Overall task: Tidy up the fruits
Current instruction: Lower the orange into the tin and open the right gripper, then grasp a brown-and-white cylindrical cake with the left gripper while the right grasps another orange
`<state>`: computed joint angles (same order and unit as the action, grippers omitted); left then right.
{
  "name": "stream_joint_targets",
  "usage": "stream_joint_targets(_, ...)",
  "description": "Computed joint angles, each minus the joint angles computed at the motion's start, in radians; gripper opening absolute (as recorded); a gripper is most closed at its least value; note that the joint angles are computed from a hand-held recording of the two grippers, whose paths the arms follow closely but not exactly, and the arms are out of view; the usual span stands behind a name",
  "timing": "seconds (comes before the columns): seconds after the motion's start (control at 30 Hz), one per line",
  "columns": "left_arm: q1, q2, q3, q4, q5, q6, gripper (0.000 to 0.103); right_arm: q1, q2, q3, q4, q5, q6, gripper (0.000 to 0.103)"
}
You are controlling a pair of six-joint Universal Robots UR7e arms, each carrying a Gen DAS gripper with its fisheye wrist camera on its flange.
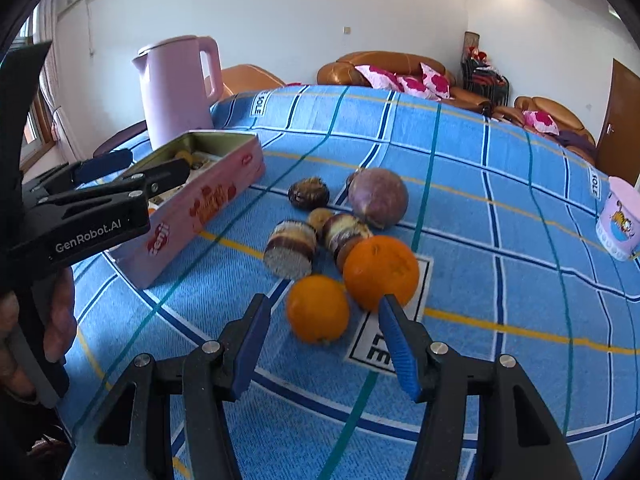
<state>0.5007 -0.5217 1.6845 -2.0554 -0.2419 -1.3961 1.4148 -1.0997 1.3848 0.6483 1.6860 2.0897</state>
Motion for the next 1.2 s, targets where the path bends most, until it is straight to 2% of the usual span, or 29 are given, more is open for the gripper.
stream_joint_targets(0.3,0.011,0.042,-0.027,-0.135,-0.019,0.153,0.082,0.015,0.037,-0.035,0.024,0.026,0.018,0.058)
stream_joint_targets(0.47,0.013,0.046,-0.028,-0.149,-0.024,0.166,0.082,0.011,0.038,-0.03,0.035,0.041,0.022,0.058)
stream_joint_targets(0.6,0.017,0.05,-0.03,-0.177,-0.031,0.193,0.082,0.014,0.054,-0.053,0.051,0.051,0.043,0.046)
stream_joint_targets(0.77,0.019,0.065,-0.034,-0.246,-0.035,0.268,0.082,0.018,0.077,-0.081,0.076,0.06,0.063,0.037)
stream_joint_targets(1.0,0.022,0.097,-0.047,-0.434,-0.062,0.434,0.082,0.007,-0.008,-0.028,-0.005,-0.039,0.074,0.036)
stream_joint_targets(1.2,0.029,0.146,-0.085,-0.598,-0.121,0.604,0.081,0.015,-0.042,-0.019,-0.13,-0.014,0.092,0.036)
